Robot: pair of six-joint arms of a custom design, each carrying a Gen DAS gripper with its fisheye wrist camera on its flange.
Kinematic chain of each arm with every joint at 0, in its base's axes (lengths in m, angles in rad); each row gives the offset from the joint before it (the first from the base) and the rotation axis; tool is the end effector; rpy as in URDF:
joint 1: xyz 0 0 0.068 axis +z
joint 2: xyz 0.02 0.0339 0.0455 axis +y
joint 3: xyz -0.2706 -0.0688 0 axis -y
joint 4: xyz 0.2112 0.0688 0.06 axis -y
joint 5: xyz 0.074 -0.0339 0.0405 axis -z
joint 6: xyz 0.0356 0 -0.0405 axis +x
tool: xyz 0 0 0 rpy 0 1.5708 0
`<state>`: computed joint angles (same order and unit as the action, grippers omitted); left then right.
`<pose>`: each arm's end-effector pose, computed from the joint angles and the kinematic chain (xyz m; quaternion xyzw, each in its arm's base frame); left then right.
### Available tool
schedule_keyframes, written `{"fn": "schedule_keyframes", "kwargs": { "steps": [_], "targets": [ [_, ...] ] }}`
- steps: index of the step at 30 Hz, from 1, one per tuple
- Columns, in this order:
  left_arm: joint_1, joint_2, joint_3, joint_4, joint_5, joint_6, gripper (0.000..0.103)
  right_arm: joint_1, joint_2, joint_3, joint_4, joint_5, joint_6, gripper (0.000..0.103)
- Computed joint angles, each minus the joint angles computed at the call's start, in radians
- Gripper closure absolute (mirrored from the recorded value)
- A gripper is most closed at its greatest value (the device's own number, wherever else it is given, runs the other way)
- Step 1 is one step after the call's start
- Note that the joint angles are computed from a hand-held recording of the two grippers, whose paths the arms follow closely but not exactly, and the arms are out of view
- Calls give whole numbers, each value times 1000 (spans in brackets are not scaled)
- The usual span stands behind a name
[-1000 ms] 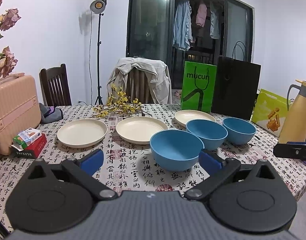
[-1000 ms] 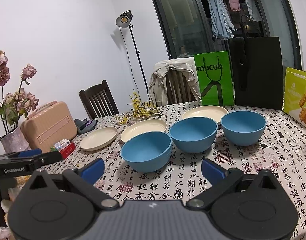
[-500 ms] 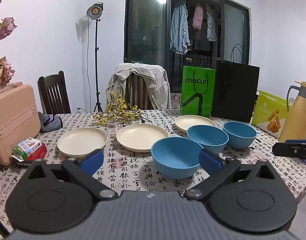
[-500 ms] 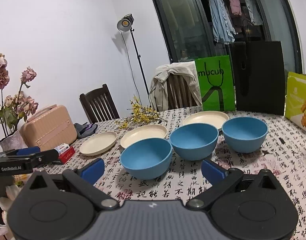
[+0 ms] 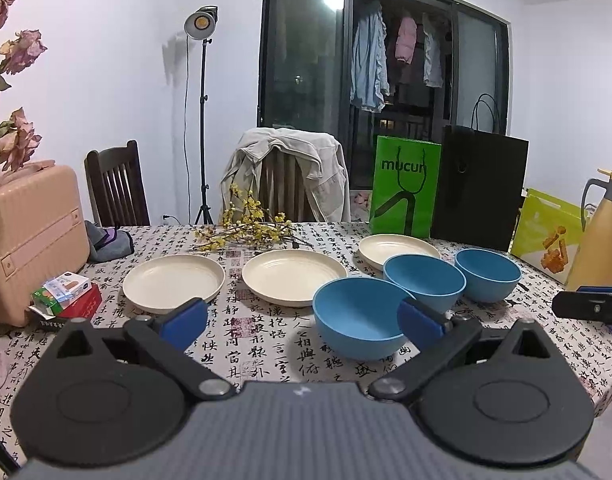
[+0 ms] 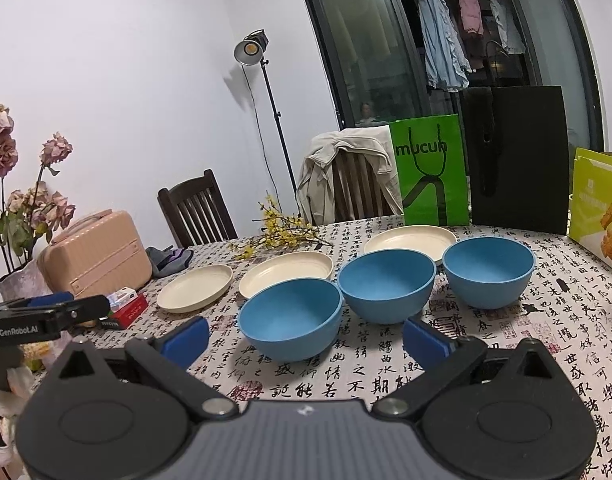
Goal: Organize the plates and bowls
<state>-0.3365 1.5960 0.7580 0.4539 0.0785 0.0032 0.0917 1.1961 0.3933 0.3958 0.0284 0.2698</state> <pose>0.2957 -0.1064 0.2261 0.1617 0.8128 -0.1248 0.5456 0.2107 0.0184 0.2117 0.0821 0.8313 0.0871 0.5427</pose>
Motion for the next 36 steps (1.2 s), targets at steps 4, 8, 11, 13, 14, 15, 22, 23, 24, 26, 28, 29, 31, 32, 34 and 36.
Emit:
{"fn": "schedule_keyframes", "kwargs": {
  "steps": [4,8,11,13,14,15,22,23,24,26,28,29,31,32,34,36],
  "targets": [
    [1,0,-1,0,0,-4,0,-3,-3,-3,3,1,1,0],
    [-1,1,-2,-1,0,-7,0,-1,-1,-8,11,4,-1,0],
    [-1,1,-3,-4,2,-8,0,6,-3,-10,14,14,-2,0],
    [-1,0,-4,-4,2,-7,0,8,-3,-11,15,15,-2,0],
    [-2,-1,-5,-2,2,-7,0,8,-3,-11,15,16,-2,0],
    [-2,0,-6,0,1,-8,0,8,-3,-11,15,16,-2,0],
    [-3,7,-2,0,0,-12,0,10,1,-12,23,21,-5,0],
    [-2,8,-3,2,2,-12,0,10,1,-12,24,23,-6,0],
    [-1,9,-2,2,5,-15,0,11,1,-12,24,24,-6,0],
    [-3,10,1,-4,2,-19,0,11,1,-11,23,24,-8,0],
    [-4,11,7,-14,7,-22,0,13,3,-7,20,27,-11,0],
    [-4,12,9,-17,11,-23,0,15,4,-6,20,29,-12,0],
    [-4,14,14,-22,19,-25,0,13,5,-5,23,22,-15,0],
    [-3,15,17,-24,25,-25,0,11,9,-5,29,18,-18,0],
    [1,18,20,-14,47,-36,0,8,16,-2,40,15,-26,0],
    [0,20,24,-3,57,-45,0,3,31,6,52,10,-37,0]
  ]
}}
